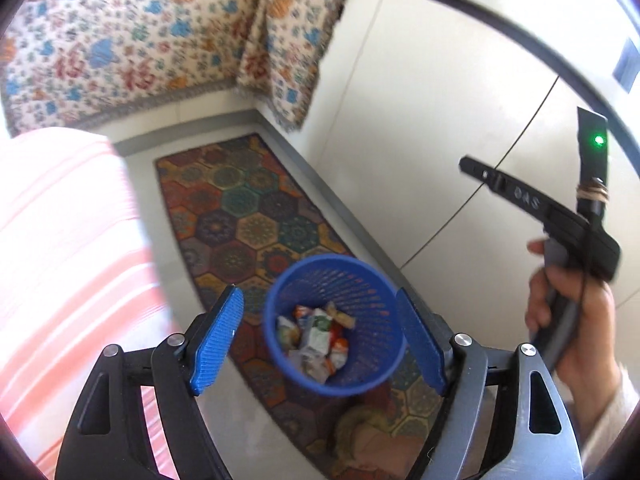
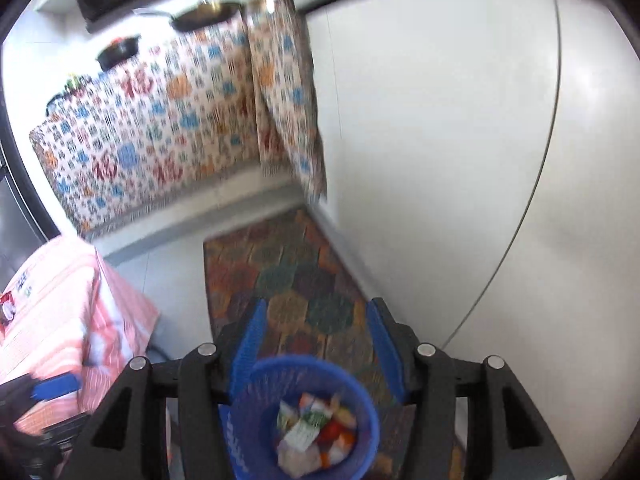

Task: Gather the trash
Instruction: 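Move both grippers back over the table toward the remaining trash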

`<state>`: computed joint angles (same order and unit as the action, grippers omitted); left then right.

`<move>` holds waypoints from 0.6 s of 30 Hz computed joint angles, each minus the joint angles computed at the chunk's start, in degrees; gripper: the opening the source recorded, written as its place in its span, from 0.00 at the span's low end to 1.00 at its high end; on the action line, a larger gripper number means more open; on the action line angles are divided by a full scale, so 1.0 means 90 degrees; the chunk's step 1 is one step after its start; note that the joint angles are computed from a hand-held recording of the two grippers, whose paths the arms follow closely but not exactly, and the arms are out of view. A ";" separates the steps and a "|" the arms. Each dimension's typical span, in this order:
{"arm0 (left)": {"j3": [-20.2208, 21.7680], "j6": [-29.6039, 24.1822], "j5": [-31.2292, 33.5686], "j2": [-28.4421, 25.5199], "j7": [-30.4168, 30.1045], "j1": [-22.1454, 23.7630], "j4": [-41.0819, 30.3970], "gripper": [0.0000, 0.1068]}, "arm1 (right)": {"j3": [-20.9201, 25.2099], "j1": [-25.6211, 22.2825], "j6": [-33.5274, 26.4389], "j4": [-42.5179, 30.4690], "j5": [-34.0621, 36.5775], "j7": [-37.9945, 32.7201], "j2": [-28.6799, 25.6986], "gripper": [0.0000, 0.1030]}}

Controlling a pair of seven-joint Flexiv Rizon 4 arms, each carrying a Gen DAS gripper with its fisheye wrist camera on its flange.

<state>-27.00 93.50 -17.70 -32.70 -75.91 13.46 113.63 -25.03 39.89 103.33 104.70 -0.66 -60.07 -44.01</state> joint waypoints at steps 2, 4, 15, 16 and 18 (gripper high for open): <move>0.0003 0.0194 0.0017 0.0363 -0.0088 0.0197 0.0484 0.79 | -0.0670 0.0616 0.0285 0.0109 0.0286 0.0010 -0.0103 0.52; 0.0175 0.0236 0.0005 0.0827 -0.0295 0.0297 0.1004 0.79 | -0.1123 0.1089 0.0458 0.0134 0.0580 -0.0080 -0.0197 0.53; 0.1820 0.0747 0.0260 0.2303 -0.1008 0.0567 0.3141 0.82 | -0.1411 0.2295 0.0854 -0.0148 0.1377 -0.0965 -0.0258 0.62; 0.2114 0.0870 0.0307 0.2297 -0.1082 0.0490 0.3227 0.82 | -0.1349 0.2359 0.0903 -0.0173 0.1409 -0.1044 -0.0260 0.62; 0.2813 0.1075 0.0370 0.2223 -0.1205 0.0185 0.3306 0.82 | -0.1204 0.2477 0.0979 -0.0264 0.1433 -0.1241 -0.0287 0.62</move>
<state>-1.69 103.18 -14.37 -12.70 -86.75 15.13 143.38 -35.87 62.19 112.15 102.33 12.24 -71.24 -46.59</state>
